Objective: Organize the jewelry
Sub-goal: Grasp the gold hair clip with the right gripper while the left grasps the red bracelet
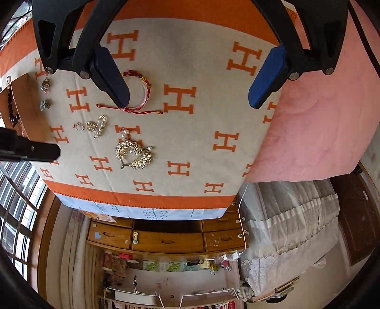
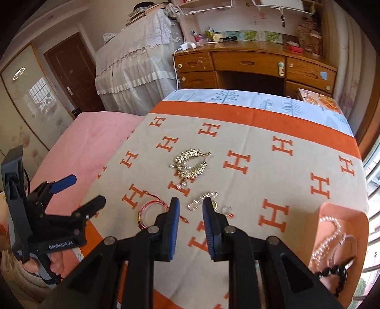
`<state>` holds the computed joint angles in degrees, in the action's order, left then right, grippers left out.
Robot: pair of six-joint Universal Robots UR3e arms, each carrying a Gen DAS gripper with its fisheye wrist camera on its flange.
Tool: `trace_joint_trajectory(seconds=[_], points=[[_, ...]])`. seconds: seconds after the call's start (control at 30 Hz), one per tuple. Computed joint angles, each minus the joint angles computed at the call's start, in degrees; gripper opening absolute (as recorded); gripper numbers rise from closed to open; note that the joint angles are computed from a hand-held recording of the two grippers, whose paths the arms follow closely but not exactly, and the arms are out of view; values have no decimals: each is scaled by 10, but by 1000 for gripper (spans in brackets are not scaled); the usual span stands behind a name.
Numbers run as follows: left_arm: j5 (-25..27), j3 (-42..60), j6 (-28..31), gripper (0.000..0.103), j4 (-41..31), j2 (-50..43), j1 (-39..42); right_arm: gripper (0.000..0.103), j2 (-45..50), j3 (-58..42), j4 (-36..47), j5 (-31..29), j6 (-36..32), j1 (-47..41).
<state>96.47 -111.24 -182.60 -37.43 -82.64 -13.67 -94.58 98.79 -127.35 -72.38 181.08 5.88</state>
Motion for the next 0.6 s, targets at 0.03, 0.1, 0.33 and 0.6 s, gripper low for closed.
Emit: trace_joint_trajectory(seconds=[0.03,0.1,0.33,0.6], points=[[-5,-1,3,97,1,-7,2,20,32,-30,7,3,-3,5],[-21,3,10,91,-4,-24,8,20,94,-88,24,11,-13,16],[-97,36,20,75,-45,-91,26,20,269,-248,94,23,-21,36],[-122,65,25,73,-58,-145,29,20,353,-329,120,12,-15,52]])
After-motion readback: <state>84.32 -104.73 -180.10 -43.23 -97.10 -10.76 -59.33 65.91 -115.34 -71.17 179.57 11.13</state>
